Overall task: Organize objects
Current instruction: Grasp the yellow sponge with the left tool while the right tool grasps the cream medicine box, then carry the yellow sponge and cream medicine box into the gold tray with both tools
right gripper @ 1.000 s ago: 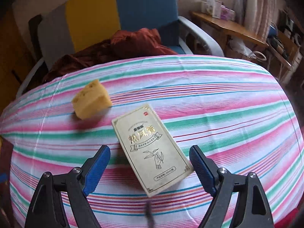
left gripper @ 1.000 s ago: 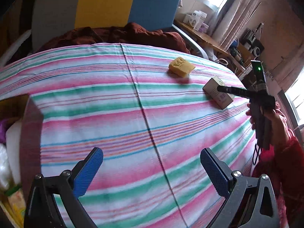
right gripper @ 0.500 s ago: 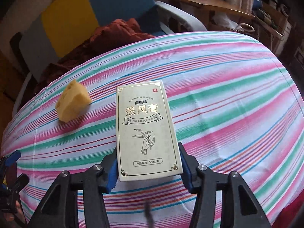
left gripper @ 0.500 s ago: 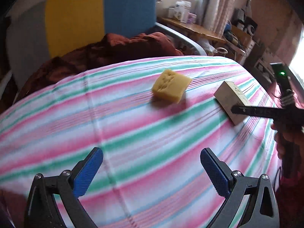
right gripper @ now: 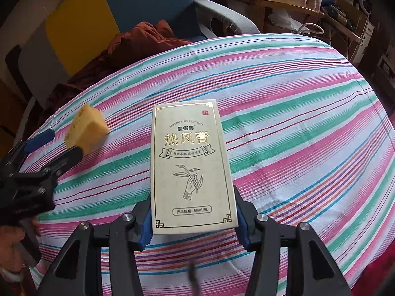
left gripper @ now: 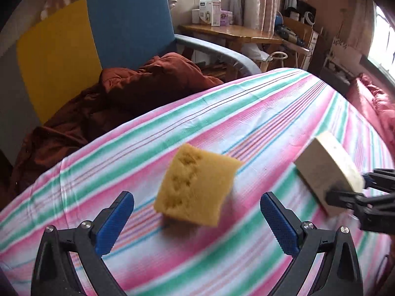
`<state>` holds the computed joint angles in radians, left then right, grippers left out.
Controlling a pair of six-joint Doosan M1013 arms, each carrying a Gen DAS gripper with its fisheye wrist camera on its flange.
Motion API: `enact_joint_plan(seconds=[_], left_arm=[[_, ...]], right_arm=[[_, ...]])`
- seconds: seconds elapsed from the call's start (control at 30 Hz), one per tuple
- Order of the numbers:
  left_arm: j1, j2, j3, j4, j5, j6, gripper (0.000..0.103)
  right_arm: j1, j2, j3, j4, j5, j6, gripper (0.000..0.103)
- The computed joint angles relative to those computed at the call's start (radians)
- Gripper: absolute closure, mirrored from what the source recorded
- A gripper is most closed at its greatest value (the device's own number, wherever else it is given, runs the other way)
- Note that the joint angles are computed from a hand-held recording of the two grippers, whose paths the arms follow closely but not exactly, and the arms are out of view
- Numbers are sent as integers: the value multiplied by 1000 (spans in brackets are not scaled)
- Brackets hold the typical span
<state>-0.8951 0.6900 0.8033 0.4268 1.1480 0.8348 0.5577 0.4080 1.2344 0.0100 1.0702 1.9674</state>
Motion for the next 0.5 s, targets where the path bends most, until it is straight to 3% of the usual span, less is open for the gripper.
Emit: enact_joint_plan(seconds=[0.27,0.3,0.4,0.5], left_arm=[[7,21,-8,11,-33,-21,3],[5,20,-2,19,-33,-26,8],[0,19,11,40,-15,-43,39],[0,-5,57,43,-53,-93,42]], right_arm=[[-6,-9,10,23,5,5,50],[-8,-11,12,28,4,5,50],[-8,-9,11,27,7,4,50],[-3,-7,10,14,2,7,50]])
